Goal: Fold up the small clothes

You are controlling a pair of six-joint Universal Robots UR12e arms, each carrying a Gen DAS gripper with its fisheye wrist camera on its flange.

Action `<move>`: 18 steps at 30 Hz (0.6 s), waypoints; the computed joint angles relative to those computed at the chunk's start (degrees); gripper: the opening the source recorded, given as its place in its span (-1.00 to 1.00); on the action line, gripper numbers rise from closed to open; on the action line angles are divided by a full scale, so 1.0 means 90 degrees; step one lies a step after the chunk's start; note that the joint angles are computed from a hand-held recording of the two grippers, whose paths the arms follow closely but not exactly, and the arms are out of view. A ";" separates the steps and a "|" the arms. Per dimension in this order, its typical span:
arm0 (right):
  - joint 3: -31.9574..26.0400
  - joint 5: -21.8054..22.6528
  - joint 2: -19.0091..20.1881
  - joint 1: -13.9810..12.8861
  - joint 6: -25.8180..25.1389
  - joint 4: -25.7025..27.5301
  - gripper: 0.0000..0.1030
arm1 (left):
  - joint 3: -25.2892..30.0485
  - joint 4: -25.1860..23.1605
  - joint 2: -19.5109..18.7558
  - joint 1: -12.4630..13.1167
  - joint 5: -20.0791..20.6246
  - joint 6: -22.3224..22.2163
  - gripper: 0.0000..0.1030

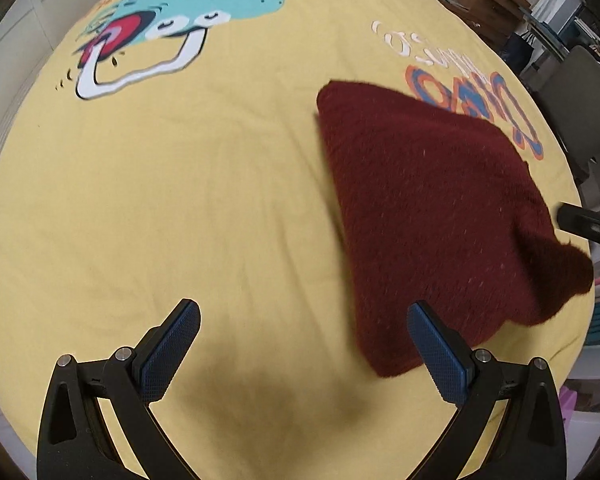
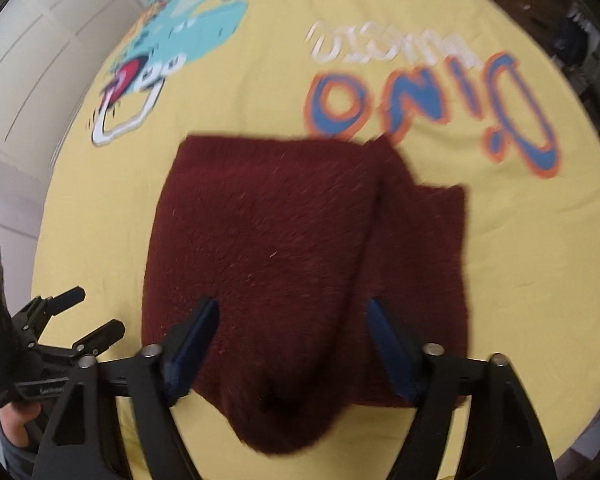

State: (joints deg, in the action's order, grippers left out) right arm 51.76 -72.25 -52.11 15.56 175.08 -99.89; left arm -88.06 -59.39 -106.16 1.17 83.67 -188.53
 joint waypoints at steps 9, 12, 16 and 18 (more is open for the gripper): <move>0.0262 0.0245 0.0041 -0.0051 -0.0029 0.0217 -0.38 | -0.0239 0.0059 0.0095 0.0063 -0.0188 0.0141 0.98; 0.0571 0.0269 -0.0173 -0.0142 0.0016 -0.0301 -0.51 | -0.0256 0.0194 0.0093 0.0075 -0.0246 0.0106 0.98; 0.0760 0.0177 -0.0387 -0.0262 -0.0073 -0.0628 -0.56 | -0.0194 0.0184 0.0072 0.0079 -0.0407 0.0084 0.98; 0.0870 -0.0024 -0.0520 -0.0315 -0.0128 -0.0819 -0.57 | -0.0144 0.0162 0.0052 0.0042 -0.0398 0.0122 0.98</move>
